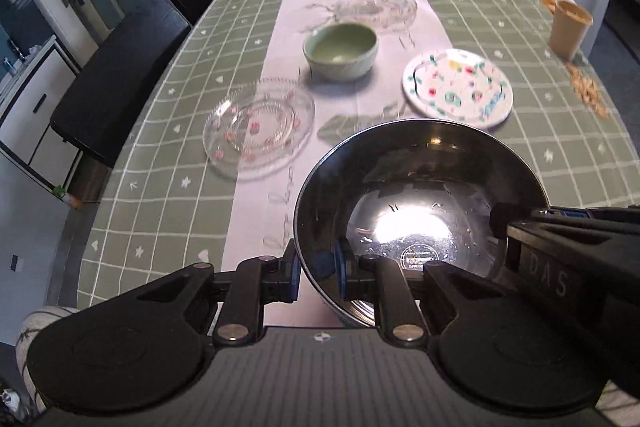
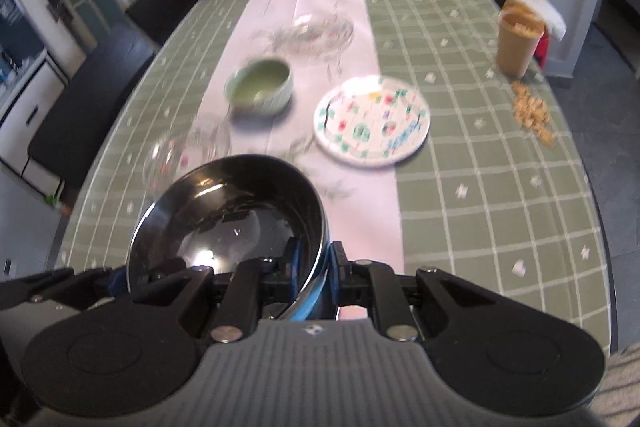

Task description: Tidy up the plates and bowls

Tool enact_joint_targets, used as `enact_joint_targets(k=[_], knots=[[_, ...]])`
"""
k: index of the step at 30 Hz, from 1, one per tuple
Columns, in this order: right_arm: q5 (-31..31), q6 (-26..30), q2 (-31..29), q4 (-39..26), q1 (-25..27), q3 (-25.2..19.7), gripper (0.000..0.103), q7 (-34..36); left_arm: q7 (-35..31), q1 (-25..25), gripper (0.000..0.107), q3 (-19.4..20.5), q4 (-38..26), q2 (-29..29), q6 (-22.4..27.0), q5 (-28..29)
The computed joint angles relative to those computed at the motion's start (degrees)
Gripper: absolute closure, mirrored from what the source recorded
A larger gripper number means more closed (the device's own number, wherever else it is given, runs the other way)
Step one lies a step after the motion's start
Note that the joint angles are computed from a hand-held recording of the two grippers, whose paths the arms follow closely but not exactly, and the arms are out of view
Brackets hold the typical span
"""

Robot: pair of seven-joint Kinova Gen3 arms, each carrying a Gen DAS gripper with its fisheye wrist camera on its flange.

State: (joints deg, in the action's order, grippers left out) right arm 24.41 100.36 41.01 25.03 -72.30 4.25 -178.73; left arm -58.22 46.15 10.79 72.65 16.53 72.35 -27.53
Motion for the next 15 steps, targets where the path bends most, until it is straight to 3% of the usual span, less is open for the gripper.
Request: enact_joint_targets(k=[4,10,15], knots=[[-2.37,-2.35,-0.90,3.58,1.01,-1.67,0.089,-1.31,-1.71,-1.28,0.088,0.28,1.75,-0.19,-0.94,2.29],[-3.20,-3.46,-1.00,5.21,2.03,-2.36,0.089,-1.36,-0.45,-0.79,0.088,0.42,6.05,-1.14,-5.33,-0.52],[-3.51,-2.59,-0.02,3.90,2.66,-2.62,0.090,0.69,-1.36,-1.57,0.088,0.61,6.93,-1.26,-6.45,0.21]])
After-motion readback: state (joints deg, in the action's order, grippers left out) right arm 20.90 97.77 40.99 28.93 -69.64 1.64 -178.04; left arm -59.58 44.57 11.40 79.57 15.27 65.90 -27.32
